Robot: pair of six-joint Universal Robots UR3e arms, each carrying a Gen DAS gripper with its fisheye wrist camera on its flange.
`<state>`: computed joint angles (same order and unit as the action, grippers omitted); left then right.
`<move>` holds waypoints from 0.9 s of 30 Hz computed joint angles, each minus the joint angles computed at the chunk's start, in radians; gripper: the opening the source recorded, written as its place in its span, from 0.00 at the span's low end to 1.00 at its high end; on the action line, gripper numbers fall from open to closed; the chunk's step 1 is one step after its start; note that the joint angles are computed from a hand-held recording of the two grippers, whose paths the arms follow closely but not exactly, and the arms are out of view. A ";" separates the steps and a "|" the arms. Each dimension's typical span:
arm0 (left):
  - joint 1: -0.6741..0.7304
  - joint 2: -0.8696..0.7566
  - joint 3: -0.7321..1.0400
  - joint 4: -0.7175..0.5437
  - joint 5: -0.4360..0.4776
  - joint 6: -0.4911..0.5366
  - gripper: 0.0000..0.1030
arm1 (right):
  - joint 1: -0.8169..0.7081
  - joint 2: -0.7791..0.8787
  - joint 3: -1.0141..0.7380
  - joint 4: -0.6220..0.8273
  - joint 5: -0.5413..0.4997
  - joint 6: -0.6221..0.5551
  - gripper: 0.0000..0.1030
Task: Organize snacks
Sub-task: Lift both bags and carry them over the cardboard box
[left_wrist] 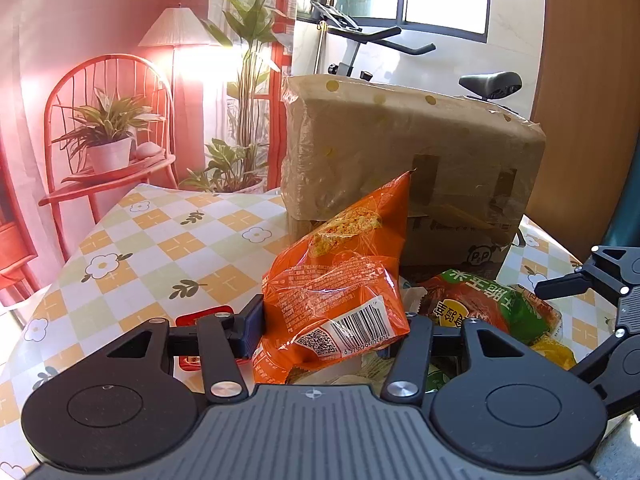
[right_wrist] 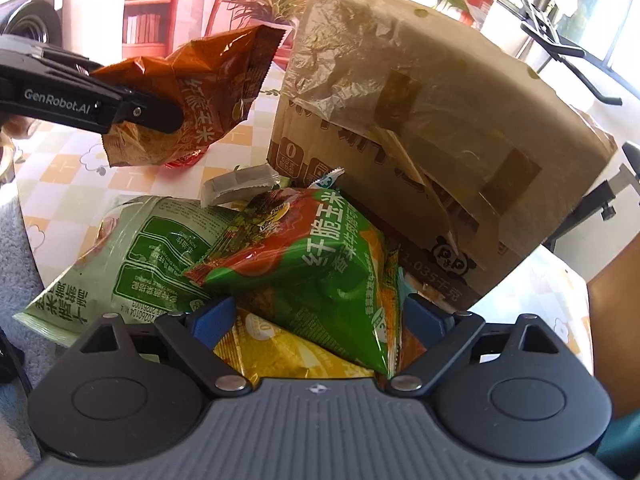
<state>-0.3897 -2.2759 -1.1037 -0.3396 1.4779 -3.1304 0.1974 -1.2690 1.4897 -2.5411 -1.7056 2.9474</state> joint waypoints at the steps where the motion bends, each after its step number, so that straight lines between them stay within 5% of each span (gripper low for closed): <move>1: 0.001 0.000 0.001 0.000 -0.001 -0.002 0.54 | 0.003 0.025 -0.022 -0.007 -0.003 -0.024 0.91; 8: 0.008 -0.007 0.013 -0.003 -0.013 -0.007 0.54 | 0.015 0.173 -0.145 -0.044 0.004 -0.123 0.94; 14: 0.009 -0.019 0.030 -0.013 -0.017 -0.009 0.54 | -0.015 0.206 -0.126 -0.135 0.055 -0.077 0.82; 18: 0.016 -0.012 0.025 -0.007 -0.029 -0.013 0.54 | -0.037 0.156 -0.065 -0.190 0.098 -0.055 0.66; 27: 0.025 0.018 0.028 -0.002 -0.038 -0.033 0.53 | -0.106 -0.018 0.098 -0.345 0.212 0.039 0.64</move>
<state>-0.3651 -2.2577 -1.0762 -0.3413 1.4396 -3.1633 0.0912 -1.2873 1.5881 -2.8865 -1.4934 2.9864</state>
